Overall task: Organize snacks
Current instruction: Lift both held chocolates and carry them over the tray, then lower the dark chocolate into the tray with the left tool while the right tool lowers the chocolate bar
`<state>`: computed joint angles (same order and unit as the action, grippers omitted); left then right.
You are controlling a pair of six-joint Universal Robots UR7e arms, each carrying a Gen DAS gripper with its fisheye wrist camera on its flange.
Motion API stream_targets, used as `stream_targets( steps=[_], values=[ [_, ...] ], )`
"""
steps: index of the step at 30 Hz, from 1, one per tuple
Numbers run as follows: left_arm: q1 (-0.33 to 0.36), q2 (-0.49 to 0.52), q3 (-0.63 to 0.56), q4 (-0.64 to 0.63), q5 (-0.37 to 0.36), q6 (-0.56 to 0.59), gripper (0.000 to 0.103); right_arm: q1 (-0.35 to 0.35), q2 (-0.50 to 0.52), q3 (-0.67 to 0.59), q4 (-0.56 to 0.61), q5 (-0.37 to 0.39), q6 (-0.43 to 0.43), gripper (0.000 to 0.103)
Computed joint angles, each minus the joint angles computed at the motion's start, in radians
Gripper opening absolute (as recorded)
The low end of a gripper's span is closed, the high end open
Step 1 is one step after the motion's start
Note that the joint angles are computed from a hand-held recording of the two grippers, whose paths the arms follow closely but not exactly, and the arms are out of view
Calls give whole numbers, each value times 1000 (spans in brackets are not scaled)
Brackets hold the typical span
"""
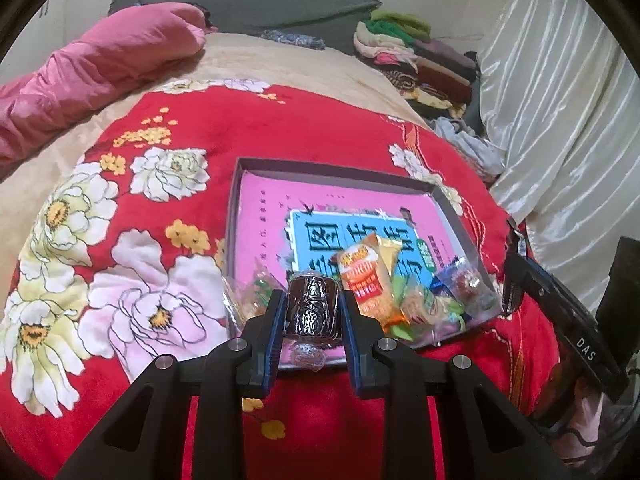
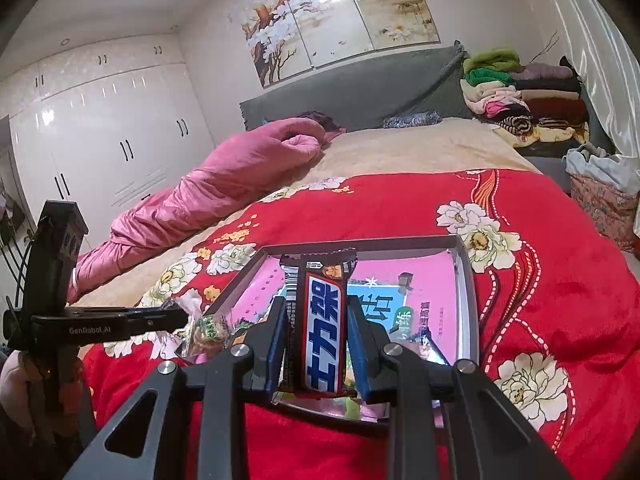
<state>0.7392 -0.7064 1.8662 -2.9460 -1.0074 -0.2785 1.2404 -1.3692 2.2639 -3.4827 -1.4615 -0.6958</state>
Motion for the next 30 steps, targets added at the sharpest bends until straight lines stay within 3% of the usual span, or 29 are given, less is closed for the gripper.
stream_targets(
  steps=[12, 30],
  values=[
    [31, 18, -26, 25, 24, -8, 27, -1, 9, -12, 1, -8, 2, 29],
    [38, 70, -53, 18, 4, 36, 27, 5, 33, -27, 7, -30, -5, 29]
  ],
)
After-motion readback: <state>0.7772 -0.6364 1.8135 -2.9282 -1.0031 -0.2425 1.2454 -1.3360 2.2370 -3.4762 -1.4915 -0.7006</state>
